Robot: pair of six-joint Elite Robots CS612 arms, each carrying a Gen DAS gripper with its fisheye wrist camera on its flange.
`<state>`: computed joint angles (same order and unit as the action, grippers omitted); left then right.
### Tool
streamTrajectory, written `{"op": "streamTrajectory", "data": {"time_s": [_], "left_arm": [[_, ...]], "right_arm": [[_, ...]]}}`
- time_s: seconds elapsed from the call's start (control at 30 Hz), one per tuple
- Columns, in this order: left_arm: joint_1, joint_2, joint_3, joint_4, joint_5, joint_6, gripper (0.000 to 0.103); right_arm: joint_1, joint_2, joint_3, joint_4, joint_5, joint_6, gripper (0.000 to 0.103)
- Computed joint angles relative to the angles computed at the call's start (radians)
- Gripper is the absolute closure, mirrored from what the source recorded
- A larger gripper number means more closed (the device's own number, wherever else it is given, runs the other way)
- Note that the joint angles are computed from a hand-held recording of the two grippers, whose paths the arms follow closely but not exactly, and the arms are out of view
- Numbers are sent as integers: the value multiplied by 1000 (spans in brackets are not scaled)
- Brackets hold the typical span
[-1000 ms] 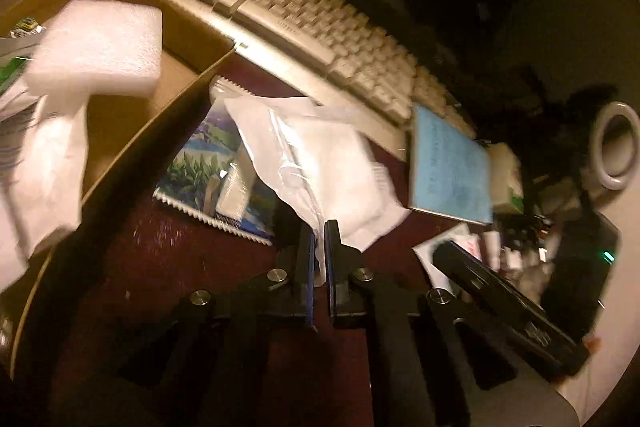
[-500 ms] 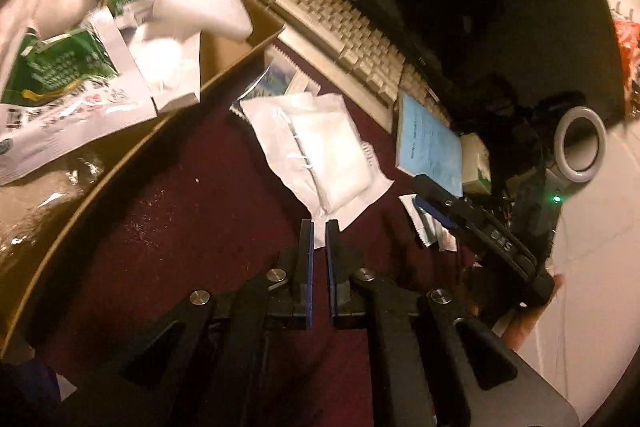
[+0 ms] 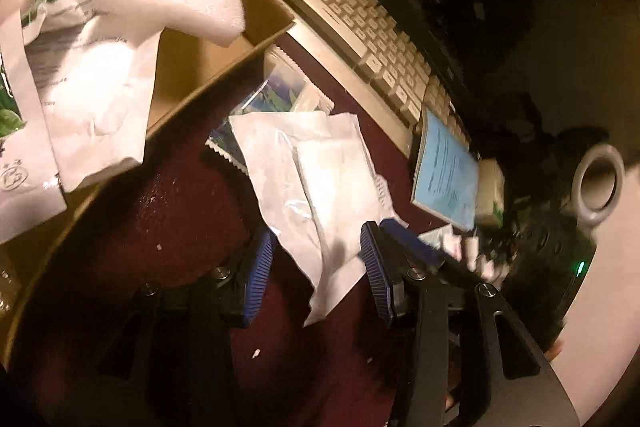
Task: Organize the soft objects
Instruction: 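Grasp the white paper packet on the table with the left gripper, then grasp the landscape-printed sachet with the right gripper while the left gripper holds the white packet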
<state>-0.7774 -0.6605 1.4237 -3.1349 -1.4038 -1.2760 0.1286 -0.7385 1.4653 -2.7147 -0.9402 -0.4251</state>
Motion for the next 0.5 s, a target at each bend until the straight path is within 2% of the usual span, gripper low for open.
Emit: {"op": "streamTrajectory", "data": {"time_s": [0.07, 0.1, 0.13, 0.17, 0.23, 0.3, 0.4, 0.5], "left_arm": [[5, 9, -4, -28, -16, -11, 59], [5, 11, -7, -32, -18, -16, 64], [7, 17, -16, -33, -30, -12, 81], [7, 20, -23, -23, -40, -8, 88], [2, 21, -30, 2, -18, -13, 94], [0, 20, -21, -20, -12, -17, 95], [-5, 8, 13, -75, 1, -25, 95], [-11, -7, 64, -170, -1, -27, 95]], "right_arm": [[-5, 0, -1, 24, 31, -14, 69], [-6, 1, 0, 22, 36, -16, 69], [-7, 1, 2, 21, 39, -19, 69], [-7, 0, 2, 22, 41, -22, 69], [-12, 1, 5, 21, 60, -24, 69], [-22, 3, 5, 33, 99, -14, 68], [-41, 2, 15, -2, 163, 31, 68], [-57, 6, 20, -47, 225, 90, 55]]}}
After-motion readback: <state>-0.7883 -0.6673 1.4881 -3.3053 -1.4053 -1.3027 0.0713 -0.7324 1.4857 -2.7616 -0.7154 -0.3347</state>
